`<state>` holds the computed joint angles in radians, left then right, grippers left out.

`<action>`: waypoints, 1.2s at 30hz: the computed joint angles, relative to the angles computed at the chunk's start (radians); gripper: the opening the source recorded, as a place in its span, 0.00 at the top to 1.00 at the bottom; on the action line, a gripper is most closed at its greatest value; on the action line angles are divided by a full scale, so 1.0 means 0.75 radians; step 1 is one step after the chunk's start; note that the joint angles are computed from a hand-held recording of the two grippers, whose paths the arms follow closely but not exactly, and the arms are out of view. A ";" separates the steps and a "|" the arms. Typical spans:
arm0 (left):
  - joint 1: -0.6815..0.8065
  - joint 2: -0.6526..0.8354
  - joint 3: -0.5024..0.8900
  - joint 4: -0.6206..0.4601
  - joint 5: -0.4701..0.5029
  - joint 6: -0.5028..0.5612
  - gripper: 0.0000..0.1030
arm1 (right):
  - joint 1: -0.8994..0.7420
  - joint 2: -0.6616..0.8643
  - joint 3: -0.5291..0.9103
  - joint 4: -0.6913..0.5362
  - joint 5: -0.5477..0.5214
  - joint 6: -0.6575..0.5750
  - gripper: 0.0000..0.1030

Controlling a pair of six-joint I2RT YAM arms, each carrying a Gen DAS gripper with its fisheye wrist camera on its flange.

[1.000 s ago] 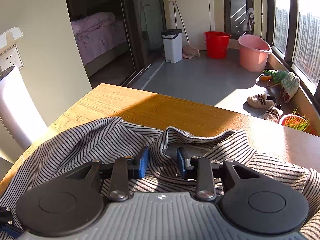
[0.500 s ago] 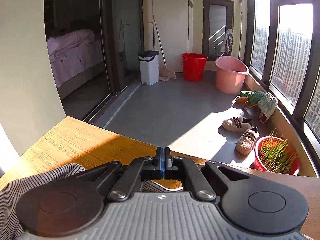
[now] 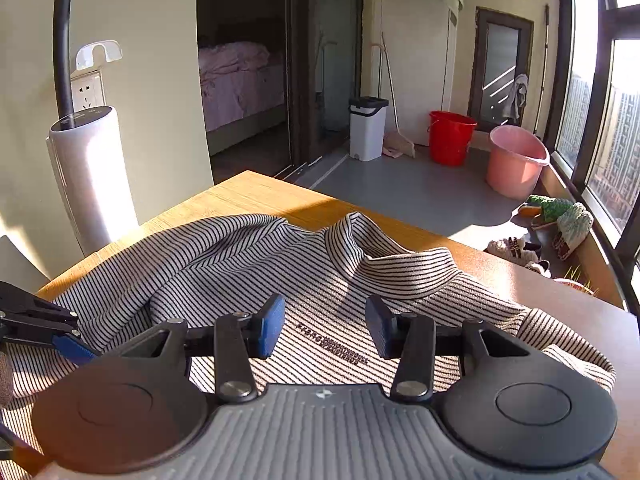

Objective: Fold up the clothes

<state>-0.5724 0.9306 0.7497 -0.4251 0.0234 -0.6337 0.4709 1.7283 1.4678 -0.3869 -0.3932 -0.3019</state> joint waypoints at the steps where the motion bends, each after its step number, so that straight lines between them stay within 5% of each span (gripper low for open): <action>1: -0.014 -0.011 -0.015 0.007 -0.019 0.005 0.00 | 0.009 0.054 0.055 0.009 -0.001 0.028 0.56; 5: -0.075 -0.047 -0.072 0.047 -0.100 0.024 0.00 | 0.055 0.378 0.422 -0.082 0.022 0.036 0.50; 8: -0.098 -0.062 -0.092 0.062 -0.128 0.036 0.00 | 0.073 0.590 0.711 -0.304 0.025 0.022 0.44; 9: -0.089 -0.070 -0.100 0.071 -0.114 0.028 0.00 | 0.080 0.587 0.704 -0.301 0.036 0.007 0.55; 10: -0.077 -0.079 -0.110 0.083 -0.095 0.018 0.00 | 0.084 0.586 0.718 -0.331 0.017 -0.030 0.96; 17: -0.048 -0.109 -0.138 0.103 -0.053 -0.004 0.00 | 0.127 0.381 0.555 -0.118 0.156 -0.102 0.95; 24: -0.102 -0.122 -0.134 0.071 -0.125 0.008 0.00 | 0.151 0.628 0.789 -0.283 0.260 -0.174 0.89; 31: 0.011 -0.124 -0.098 0.027 0.022 0.020 0.00 | -0.030 0.105 0.241 -0.061 0.118 -0.010 0.68; 36: 0.188 -0.061 -0.022 0.153 0.180 0.055 0.00 | -0.253 -0.241 -0.086 -0.250 -0.211 0.056 0.68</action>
